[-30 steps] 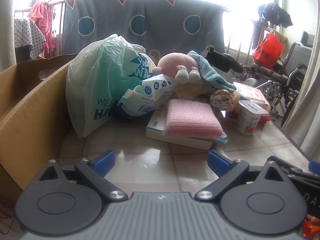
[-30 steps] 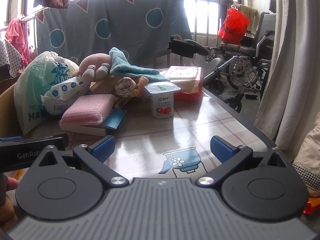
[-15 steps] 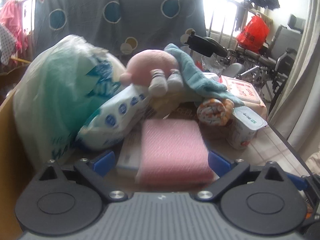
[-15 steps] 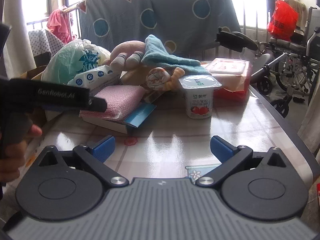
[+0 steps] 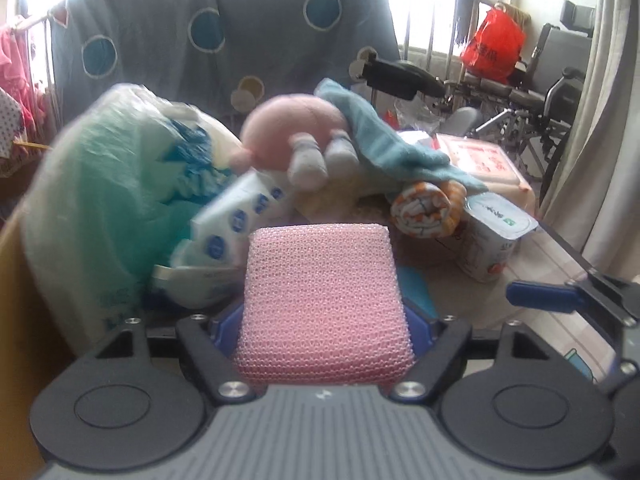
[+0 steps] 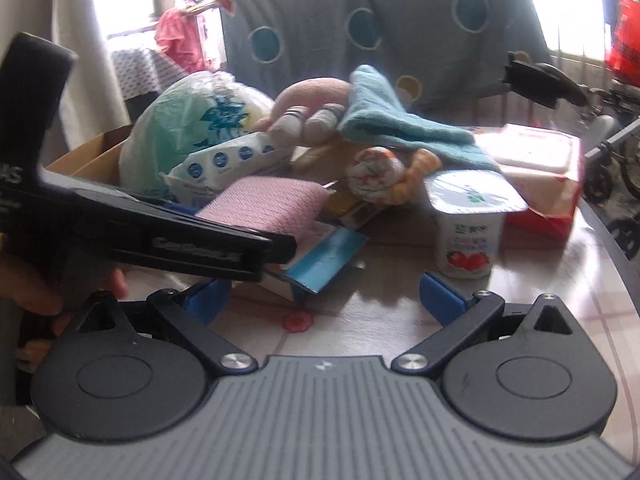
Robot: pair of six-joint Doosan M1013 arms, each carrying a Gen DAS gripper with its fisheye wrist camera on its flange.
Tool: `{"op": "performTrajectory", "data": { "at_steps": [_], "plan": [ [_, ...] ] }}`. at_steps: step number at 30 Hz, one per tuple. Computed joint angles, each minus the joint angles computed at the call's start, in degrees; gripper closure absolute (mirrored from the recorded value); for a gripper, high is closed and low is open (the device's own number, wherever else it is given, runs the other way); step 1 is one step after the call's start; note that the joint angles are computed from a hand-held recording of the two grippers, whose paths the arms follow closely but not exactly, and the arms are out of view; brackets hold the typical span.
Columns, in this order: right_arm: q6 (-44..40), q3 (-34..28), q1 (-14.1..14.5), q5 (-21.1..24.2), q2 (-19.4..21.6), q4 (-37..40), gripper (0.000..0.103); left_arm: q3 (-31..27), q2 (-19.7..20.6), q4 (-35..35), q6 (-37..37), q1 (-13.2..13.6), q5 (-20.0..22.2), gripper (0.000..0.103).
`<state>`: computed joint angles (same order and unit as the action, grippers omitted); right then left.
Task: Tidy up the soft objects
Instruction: 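Grasp the pink mesh sponge with the left gripper while the right gripper grasps the medicine box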
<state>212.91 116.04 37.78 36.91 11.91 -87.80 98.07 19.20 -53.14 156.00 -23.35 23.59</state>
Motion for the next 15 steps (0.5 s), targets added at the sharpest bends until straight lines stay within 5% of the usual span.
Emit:
{"op": "performTrajectory", "data": {
  "at_steps": [4, 9, 12, 14, 15],
  "plan": [
    [-7.5, -1.2, -1.0, -3.1, 0.5, -3.0, 0.003, 1.1, -2.1, -6.0, 6.5, 2.3, 0.8, 0.023],
    [-16.5, -4.1, -5.1, -14.2, 1.7, -1.4, 0.005, -0.3, -2.2, -3.6, 0.7, 4.7, 6.3, 0.023],
    [-31.3, -6.4, -6.7, -17.0, 3.0, 12.9, 0.016, 0.2, -2.6, -7.3, 4.1, 5.6, 7.6, 0.023],
    [-31.7, -6.9, -6.4, -14.6, 3.5, 12.5, 0.024, 0.4, -2.6, -8.0, 5.0, 5.7, 8.1, 0.023],
    [-32.0, -7.3, -6.0, -12.7, 3.7, 13.4, 0.037, 0.5, -2.6, -8.2, 5.3, 5.8, 8.2, 0.023]
  ]
}}
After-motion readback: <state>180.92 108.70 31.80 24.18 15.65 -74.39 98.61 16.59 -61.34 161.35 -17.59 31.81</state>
